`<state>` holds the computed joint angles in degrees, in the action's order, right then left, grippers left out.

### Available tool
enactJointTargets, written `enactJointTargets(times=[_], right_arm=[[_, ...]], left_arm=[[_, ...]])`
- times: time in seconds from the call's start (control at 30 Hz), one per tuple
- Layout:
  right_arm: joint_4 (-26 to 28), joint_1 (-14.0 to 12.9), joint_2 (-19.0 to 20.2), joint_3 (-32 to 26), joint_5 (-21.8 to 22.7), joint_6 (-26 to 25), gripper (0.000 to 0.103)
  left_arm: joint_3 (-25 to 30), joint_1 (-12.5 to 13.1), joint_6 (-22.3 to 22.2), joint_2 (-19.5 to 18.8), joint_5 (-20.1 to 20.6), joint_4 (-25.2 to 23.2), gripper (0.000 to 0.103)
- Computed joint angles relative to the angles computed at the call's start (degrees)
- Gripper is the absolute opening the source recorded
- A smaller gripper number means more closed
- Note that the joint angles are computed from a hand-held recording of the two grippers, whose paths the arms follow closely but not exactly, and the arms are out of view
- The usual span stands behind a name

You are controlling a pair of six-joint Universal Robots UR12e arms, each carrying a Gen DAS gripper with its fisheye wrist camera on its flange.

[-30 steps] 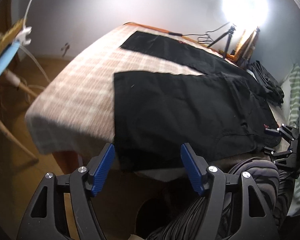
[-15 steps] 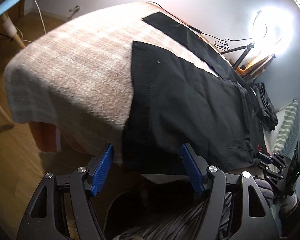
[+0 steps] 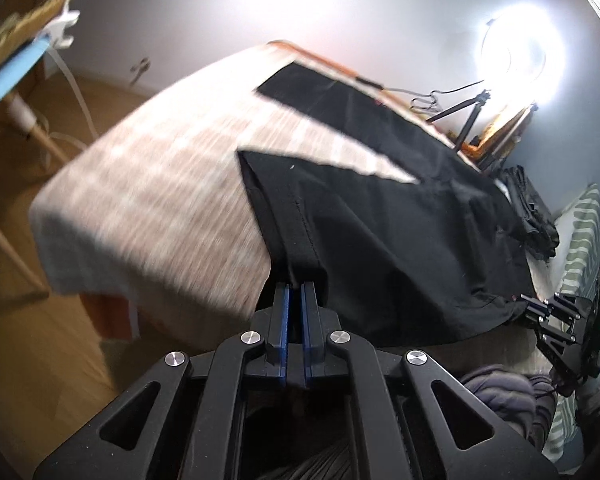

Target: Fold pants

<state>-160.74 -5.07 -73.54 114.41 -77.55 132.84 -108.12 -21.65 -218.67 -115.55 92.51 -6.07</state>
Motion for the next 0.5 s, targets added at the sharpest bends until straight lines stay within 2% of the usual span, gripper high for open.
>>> enactJointTargets(times=[0.2,0.37,0.43,0.5], right_arm=[[-0.1,-0.4,2.9,-5.5,-0.1,3.1,0.001],[1.6,-0.4,5.9,-9.9,0.2,5.3,0.001],[2.5,-0.4,6.7,-10.9,0.1,5.1,0.001],[3.0,-0.2,7.2,-11.3,-0.4,4.4,0.001]], left_arm=[[5.3,0.4,4.5,-2.1,1.9,-3.0,0.004],[8.3,1.5,4.5,-4.0,0.2,-3.7,0.004],[9.0,1.6,5.1,-4.5,0.3,-3.0,0.004],[10.1,1.4,7.2,-4.8,0.8,-4.1,0.004]])
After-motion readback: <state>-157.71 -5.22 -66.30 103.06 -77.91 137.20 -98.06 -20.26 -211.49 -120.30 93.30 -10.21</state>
